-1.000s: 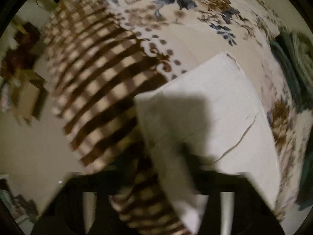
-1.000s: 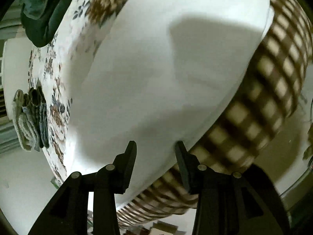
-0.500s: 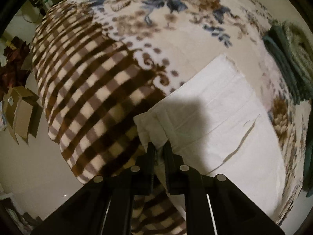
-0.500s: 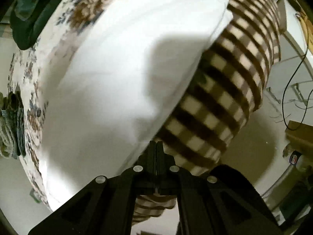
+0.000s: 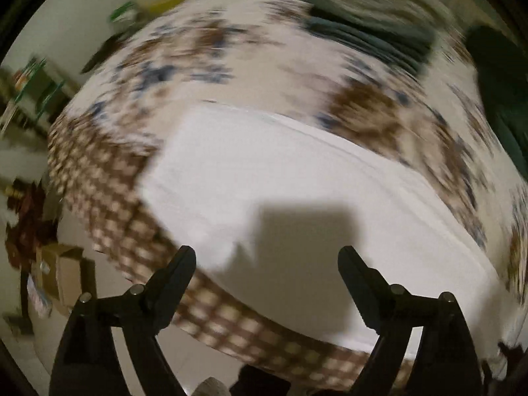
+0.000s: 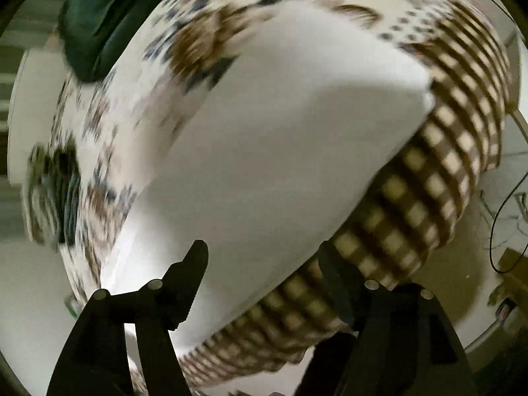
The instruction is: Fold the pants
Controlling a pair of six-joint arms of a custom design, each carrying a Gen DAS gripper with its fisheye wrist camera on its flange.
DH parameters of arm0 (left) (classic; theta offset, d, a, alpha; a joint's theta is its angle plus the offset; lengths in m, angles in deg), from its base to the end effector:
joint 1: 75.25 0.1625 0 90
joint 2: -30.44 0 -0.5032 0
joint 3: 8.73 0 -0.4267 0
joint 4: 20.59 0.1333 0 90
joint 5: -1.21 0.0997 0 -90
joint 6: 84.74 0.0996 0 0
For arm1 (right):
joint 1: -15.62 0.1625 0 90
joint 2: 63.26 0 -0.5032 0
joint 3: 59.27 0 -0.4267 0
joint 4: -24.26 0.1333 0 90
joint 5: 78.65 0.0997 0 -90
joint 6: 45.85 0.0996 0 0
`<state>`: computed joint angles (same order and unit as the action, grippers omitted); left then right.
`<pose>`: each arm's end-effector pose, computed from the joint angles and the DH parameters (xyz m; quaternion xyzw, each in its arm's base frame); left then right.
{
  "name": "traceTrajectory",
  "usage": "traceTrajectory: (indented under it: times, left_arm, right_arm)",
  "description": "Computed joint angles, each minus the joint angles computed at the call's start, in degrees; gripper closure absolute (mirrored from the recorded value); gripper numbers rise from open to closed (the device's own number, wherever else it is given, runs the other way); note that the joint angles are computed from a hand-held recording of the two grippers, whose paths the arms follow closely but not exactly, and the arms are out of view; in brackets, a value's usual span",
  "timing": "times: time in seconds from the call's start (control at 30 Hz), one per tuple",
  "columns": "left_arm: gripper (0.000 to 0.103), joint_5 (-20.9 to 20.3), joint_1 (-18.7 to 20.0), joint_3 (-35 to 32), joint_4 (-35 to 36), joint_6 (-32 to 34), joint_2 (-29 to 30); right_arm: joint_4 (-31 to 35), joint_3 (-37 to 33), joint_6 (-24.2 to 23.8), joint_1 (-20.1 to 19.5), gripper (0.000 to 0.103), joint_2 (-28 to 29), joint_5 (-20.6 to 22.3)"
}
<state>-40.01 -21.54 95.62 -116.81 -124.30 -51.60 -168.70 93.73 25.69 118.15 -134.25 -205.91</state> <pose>-0.1530 -0.5601 0.4082 0.0320 0.9031 -0.1508 0.4009 0.1460 -0.3206 0.1773 -0.5095 -0.7824 0.3383 0.1180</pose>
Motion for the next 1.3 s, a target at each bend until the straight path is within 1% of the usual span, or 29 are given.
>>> traceTrajectory:
  times: [0.07,0.1,0.13,0.17,0.23,0.3,0.33,0.37,0.47,0.53,0.57,0.6,0.67,0.7,0.73,0.8,0.83,0.9,0.93,0.97,1.0,1.03,1.07,1.1,1.13,1.17,1.2,1.27,1.3]
  left_arm:
    - [0.015,-2.2,-2.9,2.4,-0.9,-0.5,2.0]
    - [0.015,-3.1,-4.4,3.8,-1.6,-0.8,2.7]
    - [0.015,-4.3,-6.4,5.6,-2.5,-1.5,3.9]
    - [0.015,-5.2,-7.3,6.3,-3.5,-1.3,5.1]
    - [0.015,-7.2,-9.5,7.3,-5.2,-1.0,8.2]
    - [0.015,-8.5,-12.0,8.3,-7.3,-0.9,12.0]
    - [0.015,-8.9,-12.7,8.4,-8.0,-1.0,13.6]
    - [0.015,-9.1,-13.2,8.4,-8.5,-1.2,15.0]
    - [0.015,-9.9,-14.3,8.6,-10.7,-0.8,18.6]
    - [0.015,-9.9,-14.8,8.3,-10.7,-0.9,20.8]
    - [0.015,-10.0,-14.9,8.2,-10.5,-1.2,21.4]
    - [0.015,-10.1,-14.9,8.1,-10.5,-1.5,21.9]
    - [0.015,-10.6,-15.2,8.2,-10.2,-2.0,22.4]
    - [0.015,-10.7,-15.3,8.4,-10.2,-2.3,22.6]
    - [0.015,-10.7,-15.2,8.4,-10.0,-2.4,22.6]
    - [0.015,-10.7,-15.0,8.5,-9.1,-3.0,22.6]
    - [0.015,-10.9,-15.2,8.7,-8.8,-3.5,22.6]
    - [0.015,-11.0,-14.8,8.6,-7.8,-4.2,22.7]
    - [0.015,-11.2,-14.5,8.6,-7.6,-4.5,22.6]
    - [0.015,-11.6,-14.3,8.6,-7.6,-4.6,22.3]
    - [0.015,-11.8,-14.4,8.8,-7.6,-4.6,22.0]
    - [0.015,-12.0,-14.6,9.1,-7.9,-4.5,21.7]
    - [0.015,-12.2,-14.7,9.4,-8.2,-4.3,21.4]
    - [0.015,-12.5,-14.9,9.7,-8.5,-4.2,21.2]
    - [0.015,-12.9,-14.7,10.1,-8.6,-3.9,20.9]
    - [0.015,-13.4,-14.8,10.4,-8.7,-4.0,20.8]
    - [0.015,-13.9,-15.0,10.8,-8.8,-4.2,20.7]
    - [0.015,-14.9,-15.4,11.9,-8.9,-4.9,20.2]
    - [0.015,-15.2,-15.3,12.0,-9.0,-4.9,20.2]
  right_arm:
    - [-7.2,3.5,-1.4,-3.2,0.030,0.1,0.1]
    - [-11.2,5.8,-2.6,-5.8,0.030,-0.4,0.7]
    - [-12.8,7.2,-3.4,-7.6,0.030,-1.4,1.1]
    - [-11.9,8.3,-3.8,-9.3,0.030,-4.1,0.7]
    - [-14.2,9.3,-9.0,-12.0,0.030,-8.2,1.6]
    - [-10.0,7.8,-17.5,-15.7,0.030,-14.7,4.1]
    - [-7.4,6.2,-22.6,-17.7,0.030,-17.4,5.7]
    - [-2.9,3.8,-27.9,-20.0,0.030,-19.8,7.9]
    - [5.3,-2.6,-37.6,-24.2,0.030,-19.7,10.4]
    - [14.4,-7.1,-41.2,-27.0,0.030,-19.1,12.5]
    - [15.9,-8.2,-44.1,-28.9,0.037,-18.6,15.1]
    - [17.4,-8.9,-45.4,-29.3,0.067,-18.2,15.7]
    - [17.0,-9.2,-47.7,-28.2,0.081,-17.1,13.6]
    - [16.1,-9.2,-48.9,-27.3,0.097,-16.8,12.1]
    - [14.0,-8.6,-49.4,-26.5,0.098,-17.3,10.1]
    - [10.8,-7.5,-48.7,-26.6,0.100,-18.3,9.5]
    - [11.7,-7.4,-48.2,-27.1,0.100,-19.0,10.6]
    - [15.7,-7.7,-48.2,-30.2,0.099,-20.4,15.5]
    - [17.1,-7.4,-48.0,-31.6,0.096,-21.9,18.4]
    - [18.9,-7.2,-47.7,-32.7,0.080,-23.7,20.6]
    - [19.7,-6.0,-47.0,-33.6,0.058,-26.8,22.1]
    - [18.2,-4.9,-45.9,-33.0,0.053,-27.4,22.4]
    - [16.3,-3.1,-45.0,-32.5,0.053,-29.2,22.7]
    - [16.8,-1.0,-44.0,-32.7,0.053,-32.5,23.1]
    - [17.0,0.2,-41.9,-32.1,0.053,-33.3,22.7]
    - [16.4,2.0,-40.6,-32.8,0.053,-34.7,23.5]
    - [14.6,4.6,-40.0,-34.7,0.053,-36.1,26.2]
    - [12.4,6.8,-40.5,-36.4,0.053,-34.6,27.9]
    - [11.0,7.3,-39.6,-35.9,0.053,-32.4,26.8]
